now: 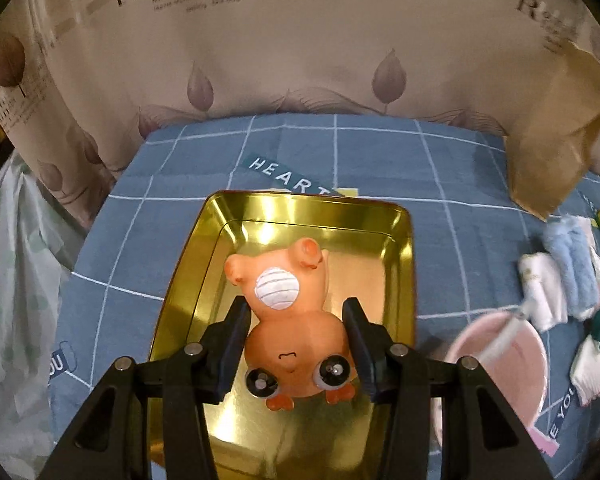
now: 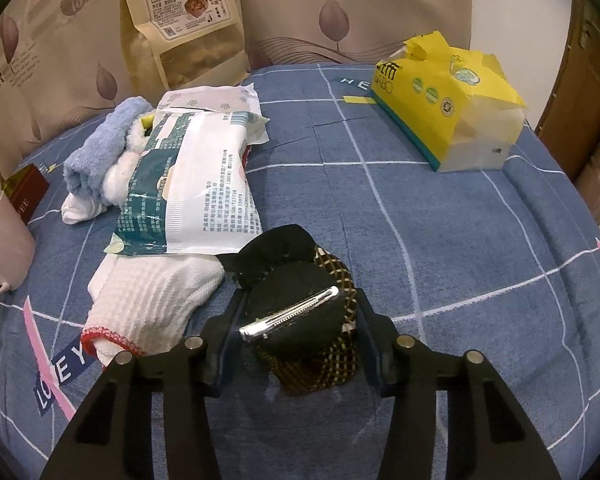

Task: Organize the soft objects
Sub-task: 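Carry the orange toy to the gold tin while the right gripper grasps the black mesh pouch, then lower the orange toy into the gold tin and open the left gripper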

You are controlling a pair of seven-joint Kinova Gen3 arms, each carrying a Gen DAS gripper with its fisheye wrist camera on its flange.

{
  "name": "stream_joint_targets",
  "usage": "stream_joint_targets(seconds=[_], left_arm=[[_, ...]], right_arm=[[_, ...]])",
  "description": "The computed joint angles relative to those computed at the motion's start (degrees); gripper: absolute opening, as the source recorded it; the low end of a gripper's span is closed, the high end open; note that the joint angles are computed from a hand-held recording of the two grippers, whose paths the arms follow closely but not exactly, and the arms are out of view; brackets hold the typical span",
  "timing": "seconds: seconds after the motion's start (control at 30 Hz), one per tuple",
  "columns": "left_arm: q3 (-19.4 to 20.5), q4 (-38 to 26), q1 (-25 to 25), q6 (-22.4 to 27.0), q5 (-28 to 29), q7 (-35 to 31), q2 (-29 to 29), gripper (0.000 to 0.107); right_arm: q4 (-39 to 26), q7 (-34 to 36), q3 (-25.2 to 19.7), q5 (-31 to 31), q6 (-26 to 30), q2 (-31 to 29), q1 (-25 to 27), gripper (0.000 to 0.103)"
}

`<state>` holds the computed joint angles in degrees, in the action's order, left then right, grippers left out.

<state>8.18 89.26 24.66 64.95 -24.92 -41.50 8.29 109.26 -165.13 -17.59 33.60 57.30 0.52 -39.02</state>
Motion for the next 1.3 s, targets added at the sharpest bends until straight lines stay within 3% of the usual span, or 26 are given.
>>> stream_joint_targets(seconds=[0.17, 0.6, 0.8, 0.93, 1.3], left_arm=[[-1.1, -0.7, -2.4, -0.8, 2.8, -3.9, 2.6, 0.048], [-3.2, 0.1, -3.5, -0.5, 4.1, -5.1, 5.0, 0.05], [-3.2, 0.0, -3.5, -0.6, 3.6, -4.6, 4.2, 0.051], [-3.0, -0.3, -3.5, -0.7, 3.2, -4.8, 3.4, 0.059], [-1.2, 1.4, -2.1, -1.4, 0.8, -3.0, -0.6, 0.059]], right_arm=[[-0.1, 0.3, 0.1, 0.0, -0.2, 0.2, 0.2, 0.047], [-0.1, 0.2, 0.1, 0.1, -0.1, 0.2, 0.1, 0.047], [-0.1, 0.4, 0.2, 0.0, -0.1, 0.2, 0.1, 0.047], [-0.1, 0.3, 0.2, 0.1, -0.1, 0.3, 0.0, 0.047], [-0.4, 0.4, 0.1, 0.4, 0.7, 0.5, -0.4, 0.041]])
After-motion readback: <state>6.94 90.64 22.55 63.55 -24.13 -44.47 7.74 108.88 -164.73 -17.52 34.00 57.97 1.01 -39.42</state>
